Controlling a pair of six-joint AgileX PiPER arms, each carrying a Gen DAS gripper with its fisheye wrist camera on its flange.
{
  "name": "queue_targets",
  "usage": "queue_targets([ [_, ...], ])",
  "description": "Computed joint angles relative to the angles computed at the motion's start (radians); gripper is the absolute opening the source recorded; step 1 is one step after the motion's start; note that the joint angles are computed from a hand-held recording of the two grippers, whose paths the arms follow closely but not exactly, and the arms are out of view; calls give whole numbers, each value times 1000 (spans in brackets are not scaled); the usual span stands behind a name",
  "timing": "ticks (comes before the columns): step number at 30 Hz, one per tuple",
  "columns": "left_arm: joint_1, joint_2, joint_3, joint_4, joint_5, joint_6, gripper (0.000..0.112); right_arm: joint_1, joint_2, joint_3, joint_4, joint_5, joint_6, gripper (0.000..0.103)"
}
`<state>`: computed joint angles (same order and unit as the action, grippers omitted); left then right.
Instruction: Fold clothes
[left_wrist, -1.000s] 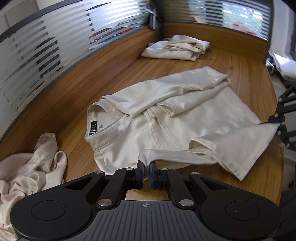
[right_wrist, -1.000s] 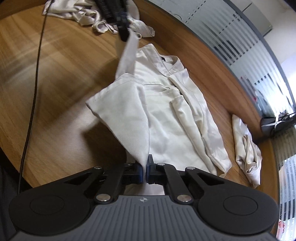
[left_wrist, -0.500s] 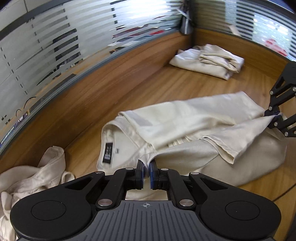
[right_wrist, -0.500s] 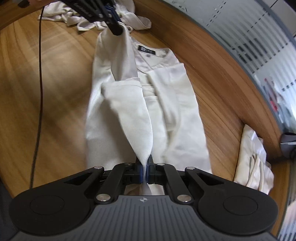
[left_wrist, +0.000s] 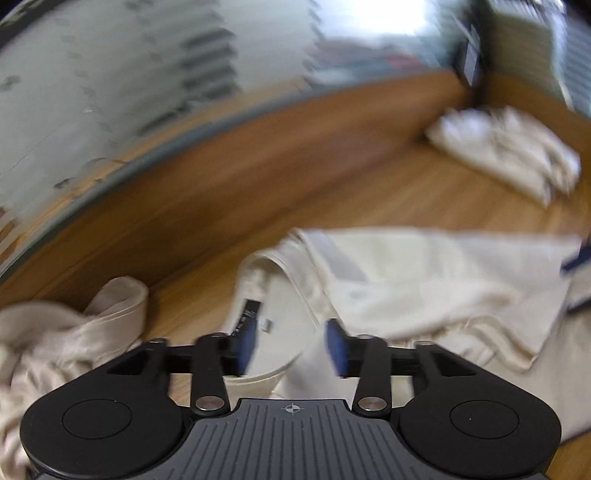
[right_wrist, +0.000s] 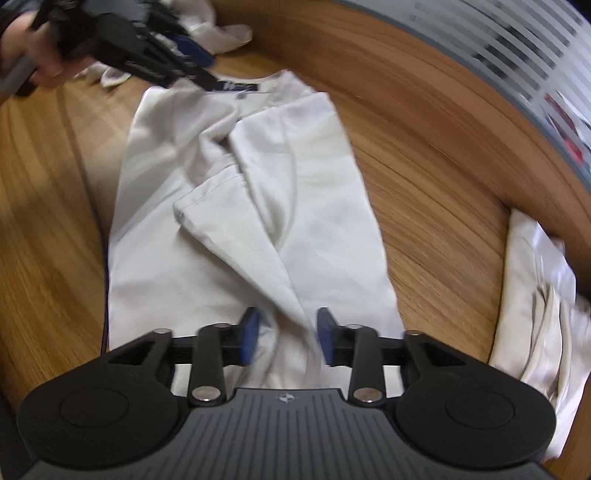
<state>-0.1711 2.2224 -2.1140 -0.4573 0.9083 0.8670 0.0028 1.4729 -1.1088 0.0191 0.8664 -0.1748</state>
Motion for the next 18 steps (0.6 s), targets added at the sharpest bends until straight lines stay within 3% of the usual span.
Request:
queue_targets([
  [4,74,-164,226,-56,-88,6,62,-67,-21,27,62,-11,27,50],
  [8,130,-299,425,-38,-122,42,63,-98,-32,35,106,-17,47,53],
  [18,156,-560,778,24,-159,-14,63,25,-34,-7,173,-59,-322,58],
])
